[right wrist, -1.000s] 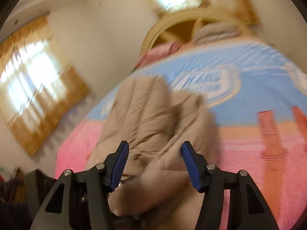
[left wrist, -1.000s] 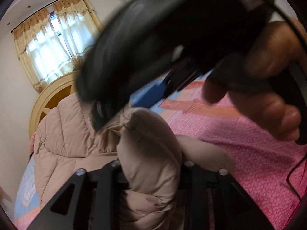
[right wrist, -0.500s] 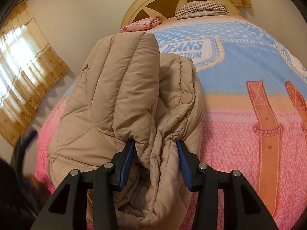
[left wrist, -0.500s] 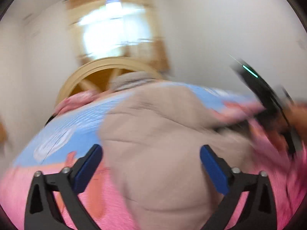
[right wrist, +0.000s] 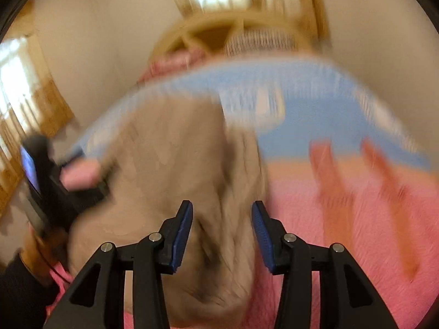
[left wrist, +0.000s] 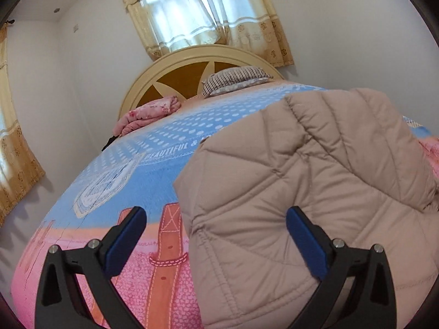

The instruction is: Fold large clothes

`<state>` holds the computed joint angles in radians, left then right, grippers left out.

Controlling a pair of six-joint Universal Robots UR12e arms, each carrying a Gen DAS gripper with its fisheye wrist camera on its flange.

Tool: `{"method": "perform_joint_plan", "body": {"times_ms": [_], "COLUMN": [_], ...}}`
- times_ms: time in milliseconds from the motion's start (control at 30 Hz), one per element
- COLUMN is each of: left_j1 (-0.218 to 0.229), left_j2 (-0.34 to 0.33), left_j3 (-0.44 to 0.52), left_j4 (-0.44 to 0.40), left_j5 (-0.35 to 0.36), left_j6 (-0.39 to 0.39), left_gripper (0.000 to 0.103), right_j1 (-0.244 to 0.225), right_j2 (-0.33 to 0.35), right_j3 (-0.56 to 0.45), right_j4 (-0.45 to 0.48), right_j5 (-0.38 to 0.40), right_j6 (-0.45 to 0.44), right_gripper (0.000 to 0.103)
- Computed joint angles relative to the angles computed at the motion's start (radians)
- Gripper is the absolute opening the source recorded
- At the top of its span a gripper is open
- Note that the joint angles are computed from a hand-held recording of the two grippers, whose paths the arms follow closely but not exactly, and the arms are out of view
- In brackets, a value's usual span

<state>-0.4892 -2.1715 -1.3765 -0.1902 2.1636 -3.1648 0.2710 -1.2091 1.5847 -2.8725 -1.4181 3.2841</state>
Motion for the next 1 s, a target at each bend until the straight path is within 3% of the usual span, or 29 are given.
{"method": "perform_joint_plan", "body": {"times_ms": [100, 200, 267, 333, 467, 500, 633, 867, 1000], "left_j1": [0.017, 0.023, 0.026, 0.032, 0.031, 0.027, 0.028, 0.045, 0.045], "left_j2": [-0.008, -0.01, -0.01, -0.02, -0.101, -0.112, -0.123, -0.117, -0.122], "left_j3": [0.019, 0.05, 0.072, 0.109, 0.246, 0.255, 0.245, 0.229, 0.231], "left_j4": [-0.019, -0.021, -0.025, -0.082, -0.343, -0.374, -0.367, -0.382, -0.387], "left_j5": [-0.019, -0.03, -0.039, -0.043, 0.039, 0.051, 0.045, -0.042, -0.053], "left_j6": [0.008, -0.001, -0.073, -0.154, -0.253, -0.267, -0.308, -0.357, -0.364], "left_gripper": [0.103, 0.103, 0.103, 0.103, 0.103, 0.103, 0.103, 0.103, 0.103], "right_j1": [0.009, 0.022, 0.027, 0.023, 0.009, 0.003, 0.001, 0.0, -0.004], "right_j2": [0.034, 0.099, 0.132, 0.145, 0.15, 0.15, 0.161, 0.183, 0.19], "right_j3": [-0.077, -0.171, -0.202, -0.192, -0.145, -0.134, -0.131, -0.133, -0.137], "right_j4": [-0.011, 0.08, 0.131, 0.135, 0.083, 0.069, 0.051, 0.035, 0.038], "right_j5": [0.083, 0.077, 0.042, 0.016, 0.007, 0.019, 0.019, 0.023, 0.035], "right_j6": [-0.026, -0.066, -0.079, -0.045, 0.012, 0.027, 0.02, 0.027, 0.031], "right_gripper": [0.046, 0.046, 0.046, 0.046, 0.046, 0.046, 0.046, 0.046, 0.046]}}
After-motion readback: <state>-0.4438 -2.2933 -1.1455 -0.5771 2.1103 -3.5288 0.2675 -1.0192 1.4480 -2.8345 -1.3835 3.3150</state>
